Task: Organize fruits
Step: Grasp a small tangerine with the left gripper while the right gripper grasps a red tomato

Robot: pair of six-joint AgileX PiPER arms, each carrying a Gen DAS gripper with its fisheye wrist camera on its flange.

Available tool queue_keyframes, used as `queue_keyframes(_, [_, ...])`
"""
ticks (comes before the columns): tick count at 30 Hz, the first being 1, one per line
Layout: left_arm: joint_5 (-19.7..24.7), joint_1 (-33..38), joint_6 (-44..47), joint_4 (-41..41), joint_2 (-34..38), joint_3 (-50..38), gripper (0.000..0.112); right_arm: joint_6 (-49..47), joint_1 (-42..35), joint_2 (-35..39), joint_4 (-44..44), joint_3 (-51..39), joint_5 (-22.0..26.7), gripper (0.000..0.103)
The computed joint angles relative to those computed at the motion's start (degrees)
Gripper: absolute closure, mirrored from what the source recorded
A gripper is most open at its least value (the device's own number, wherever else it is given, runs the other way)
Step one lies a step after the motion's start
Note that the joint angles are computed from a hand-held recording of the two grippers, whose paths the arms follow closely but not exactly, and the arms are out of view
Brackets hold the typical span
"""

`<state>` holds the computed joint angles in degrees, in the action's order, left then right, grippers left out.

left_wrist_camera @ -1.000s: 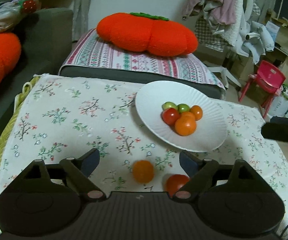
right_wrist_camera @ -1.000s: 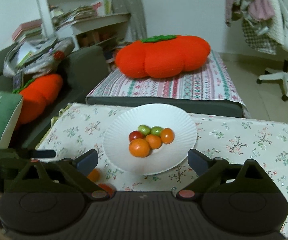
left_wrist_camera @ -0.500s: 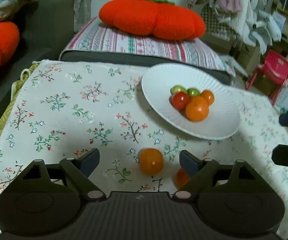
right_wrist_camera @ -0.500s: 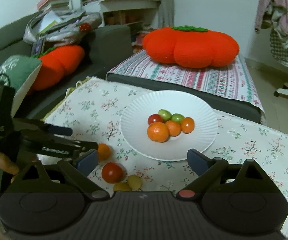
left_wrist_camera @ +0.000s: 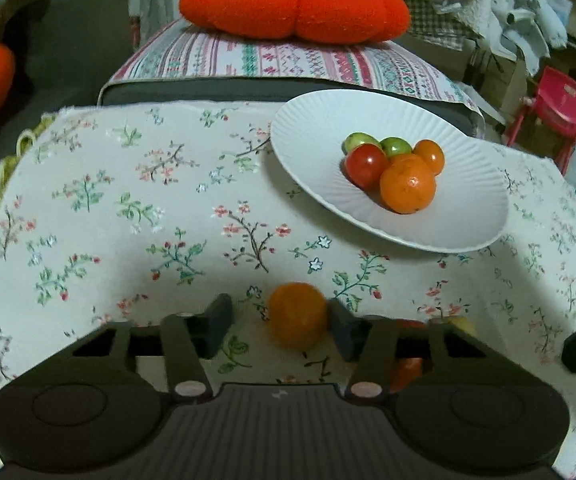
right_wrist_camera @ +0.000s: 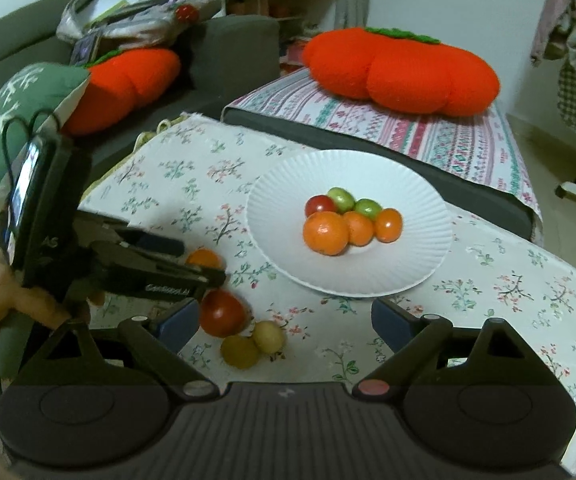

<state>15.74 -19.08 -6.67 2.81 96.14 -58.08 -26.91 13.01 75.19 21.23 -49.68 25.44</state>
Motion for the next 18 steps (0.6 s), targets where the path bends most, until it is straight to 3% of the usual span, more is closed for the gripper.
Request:
queue_keyframes(1, [0.1,-0.1,0.0,0.3,-0.2,0.0,0.098,-0.7,0.2,0.2,0.3,0.0,0.1,0.013])
queue_keyframes(9, [1.8,0.7,2.7,-3.9,-2.1,-0.1,0.098,-3.7,1.7,3.0,1.0,0.0,0.6,0.024])
queue_keyframes(14, [1.0,1.8,-2.0,1.1,-6.4,1.5,0.098,-7.8,4.7,5.0,2.8,0.4,-1.6,0.031])
queue_keyframes(18, [1.4,3.2,1.4,-3.3,-9.1,2.4,0.098,-11.1,6.0,7.4,7.0,-0.3,-3.7,0.034])
